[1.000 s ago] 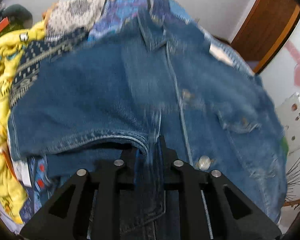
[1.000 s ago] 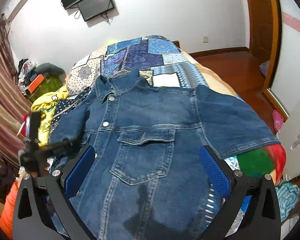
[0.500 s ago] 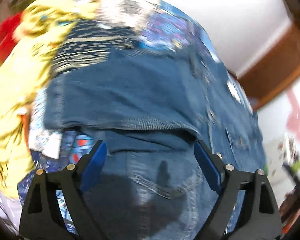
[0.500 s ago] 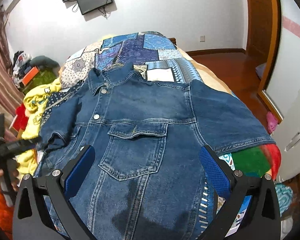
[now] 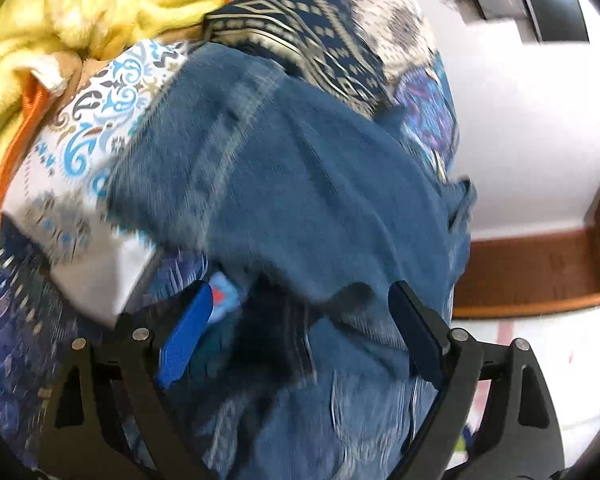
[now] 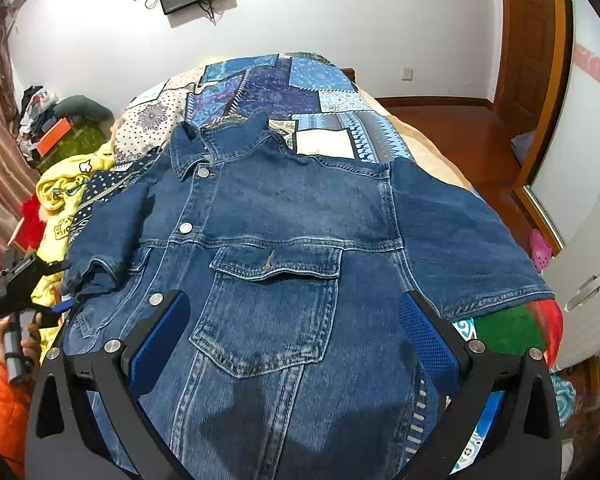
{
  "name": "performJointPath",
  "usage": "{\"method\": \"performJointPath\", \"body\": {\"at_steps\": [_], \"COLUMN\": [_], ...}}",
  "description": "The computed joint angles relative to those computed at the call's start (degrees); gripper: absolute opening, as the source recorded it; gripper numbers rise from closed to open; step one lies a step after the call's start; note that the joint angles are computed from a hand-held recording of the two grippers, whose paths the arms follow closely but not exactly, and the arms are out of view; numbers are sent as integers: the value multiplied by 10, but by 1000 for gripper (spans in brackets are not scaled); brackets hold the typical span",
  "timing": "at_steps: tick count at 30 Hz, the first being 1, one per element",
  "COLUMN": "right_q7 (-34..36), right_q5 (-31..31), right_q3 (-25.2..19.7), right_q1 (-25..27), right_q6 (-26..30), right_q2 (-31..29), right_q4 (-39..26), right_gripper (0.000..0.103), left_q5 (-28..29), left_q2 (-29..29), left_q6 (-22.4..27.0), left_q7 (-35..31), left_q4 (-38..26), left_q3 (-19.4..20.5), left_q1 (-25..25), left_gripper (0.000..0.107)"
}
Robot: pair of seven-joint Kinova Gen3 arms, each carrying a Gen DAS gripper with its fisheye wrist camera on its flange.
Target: Fold large clothes
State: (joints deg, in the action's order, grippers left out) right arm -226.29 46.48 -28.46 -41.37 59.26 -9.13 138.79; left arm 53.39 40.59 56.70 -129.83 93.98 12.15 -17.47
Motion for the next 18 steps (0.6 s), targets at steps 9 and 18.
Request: {"method": "performJointPath", "body": {"at_steps": [9, 18], "right_q7": [24, 1], "right_q5": [3, -9], "right_q3": [14, -17], "right_q1": [10, 8], "right_q6": [-18, 6], "right_q2": [2, -20], "right_q4": [0, 9], "right_gripper": [103, 103], "left_q5": [-9, -72], "left_q2": [17, -101], "left_q6": [-54, -175], "left_q7": [53, 17], "left_q4": [-48, 0], "left_q3": [6, 20], "left_q1": [38, 87], "left_gripper": [57, 6]}}
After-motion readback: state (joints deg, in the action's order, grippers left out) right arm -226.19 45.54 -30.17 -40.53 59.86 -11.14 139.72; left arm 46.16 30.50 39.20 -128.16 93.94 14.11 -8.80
